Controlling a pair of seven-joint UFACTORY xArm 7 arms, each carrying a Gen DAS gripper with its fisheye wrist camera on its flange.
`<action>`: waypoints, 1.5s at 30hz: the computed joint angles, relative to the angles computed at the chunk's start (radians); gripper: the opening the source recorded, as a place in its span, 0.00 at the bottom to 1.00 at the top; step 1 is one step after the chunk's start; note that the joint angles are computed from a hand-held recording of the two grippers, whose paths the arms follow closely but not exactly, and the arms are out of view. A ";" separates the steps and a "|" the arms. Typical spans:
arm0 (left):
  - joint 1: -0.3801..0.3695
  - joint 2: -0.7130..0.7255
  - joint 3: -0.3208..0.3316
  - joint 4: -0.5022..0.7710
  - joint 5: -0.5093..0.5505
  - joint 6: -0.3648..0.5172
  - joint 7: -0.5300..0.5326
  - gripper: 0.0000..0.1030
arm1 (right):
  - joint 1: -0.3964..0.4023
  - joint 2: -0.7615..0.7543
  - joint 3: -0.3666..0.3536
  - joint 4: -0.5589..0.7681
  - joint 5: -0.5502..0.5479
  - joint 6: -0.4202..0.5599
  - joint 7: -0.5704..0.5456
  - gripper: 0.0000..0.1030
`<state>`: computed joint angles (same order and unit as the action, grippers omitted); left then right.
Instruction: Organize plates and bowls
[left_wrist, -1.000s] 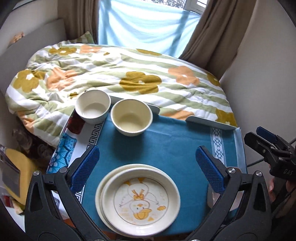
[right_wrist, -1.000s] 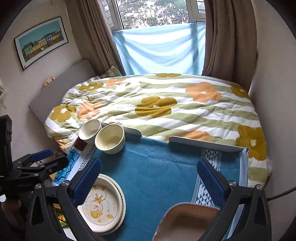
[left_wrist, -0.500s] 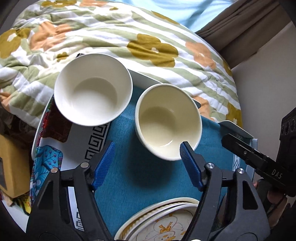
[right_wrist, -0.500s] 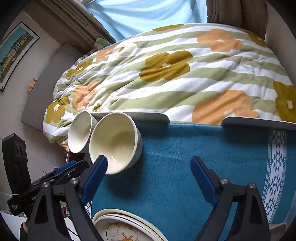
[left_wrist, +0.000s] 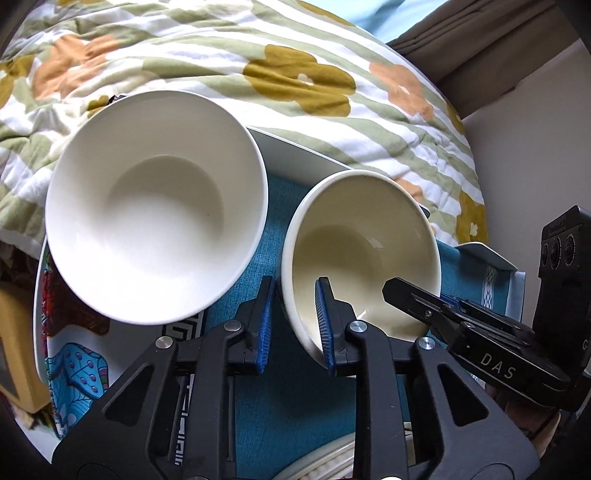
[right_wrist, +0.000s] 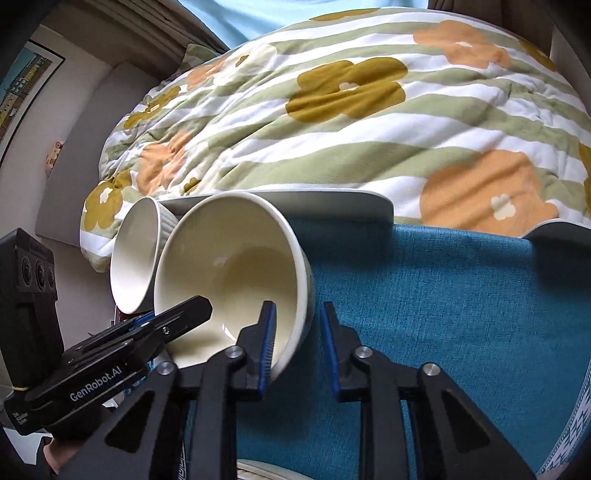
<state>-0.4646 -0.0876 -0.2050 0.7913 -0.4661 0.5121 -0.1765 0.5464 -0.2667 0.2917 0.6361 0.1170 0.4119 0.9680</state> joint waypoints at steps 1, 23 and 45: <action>0.002 0.000 -0.001 0.002 0.015 0.004 -0.007 0.16 | -0.009 0.000 0.010 0.005 -0.022 0.010 0.014 0.18; -0.033 -0.189 -0.067 0.000 0.282 0.046 -0.289 0.16 | 0.000 -0.218 0.030 -0.040 -0.071 0.086 0.051 0.17; -0.252 -0.114 -0.379 0.238 0.611 0.149 -0.927 0.16 | 0.122 -1.229 0.144 -0.193 0.052 0.947 0.137 0.17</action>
<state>-0.7167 -0.2013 -0.5845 1.0289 0.1453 0.6616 -1.1038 0.6679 -1.4953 0.4361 0.4428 0.1687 1.3584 1.1046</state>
